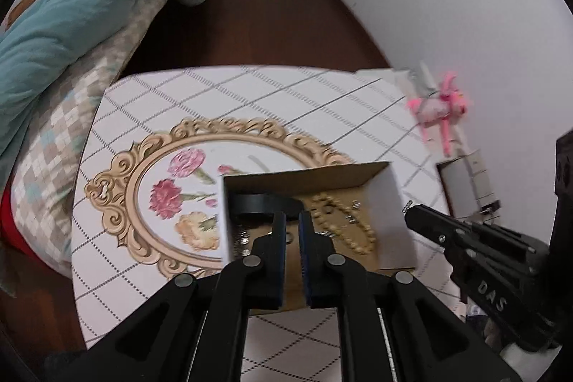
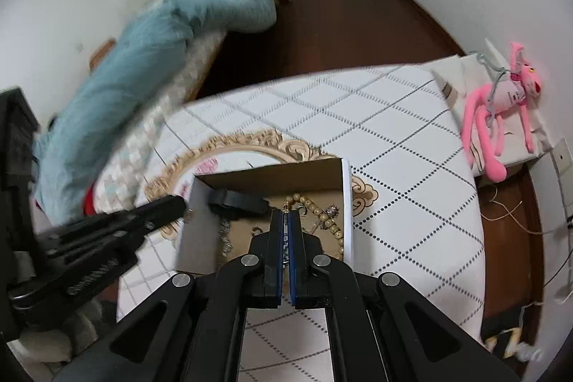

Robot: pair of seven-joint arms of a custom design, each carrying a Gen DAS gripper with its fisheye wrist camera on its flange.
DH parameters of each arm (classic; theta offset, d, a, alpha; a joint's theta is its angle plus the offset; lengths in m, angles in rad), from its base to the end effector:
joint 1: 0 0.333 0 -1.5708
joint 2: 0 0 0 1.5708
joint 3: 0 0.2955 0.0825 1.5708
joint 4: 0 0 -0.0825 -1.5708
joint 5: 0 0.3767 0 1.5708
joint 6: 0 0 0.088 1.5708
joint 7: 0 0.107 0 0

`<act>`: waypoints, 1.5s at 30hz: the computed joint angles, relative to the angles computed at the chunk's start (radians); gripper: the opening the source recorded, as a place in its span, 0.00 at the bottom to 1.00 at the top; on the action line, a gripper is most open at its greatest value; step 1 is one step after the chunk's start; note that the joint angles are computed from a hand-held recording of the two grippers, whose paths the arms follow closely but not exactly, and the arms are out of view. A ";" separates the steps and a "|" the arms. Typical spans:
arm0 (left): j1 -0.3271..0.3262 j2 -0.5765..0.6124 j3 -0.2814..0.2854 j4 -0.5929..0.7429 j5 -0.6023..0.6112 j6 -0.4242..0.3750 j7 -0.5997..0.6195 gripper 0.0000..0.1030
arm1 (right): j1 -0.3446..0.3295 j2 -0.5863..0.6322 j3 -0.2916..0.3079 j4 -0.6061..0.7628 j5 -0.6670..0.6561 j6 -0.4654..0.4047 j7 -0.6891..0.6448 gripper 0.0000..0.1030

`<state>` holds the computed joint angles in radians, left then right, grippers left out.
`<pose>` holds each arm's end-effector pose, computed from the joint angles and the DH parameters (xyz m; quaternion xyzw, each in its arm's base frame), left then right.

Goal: Organize jewelry

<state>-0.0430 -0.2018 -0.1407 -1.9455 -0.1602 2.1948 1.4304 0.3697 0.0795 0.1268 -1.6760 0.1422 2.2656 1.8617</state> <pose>0.5223 -0.1088 0.5967 -0.6939 0.6822 -0.2155 0.0814 0.5448 0.2962 0.5832 -0.7286 0.6332 -0.0323 0.2591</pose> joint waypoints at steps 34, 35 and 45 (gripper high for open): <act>0.031 -0.208 -0.044 -0.212 0.232 0.034 -0.195 1.00 | 0.044 -0.108 0.010 -0.085 -0.372 -0.151 0.209 1.00; 0.032 -0.224 -0.045 -0.214 0.228 0.031 -0.194 1.00 | 0.045 -0.121 0.012 -0.091 -0.374 -0.149 0.215 1.00; 0.052 -0.416 -0.060 -0.216 0.210 -0.020 -0.191 1.00 | 0.049 -0.328 0.058 -0.141 -0.459 -0.171 0.305 1.00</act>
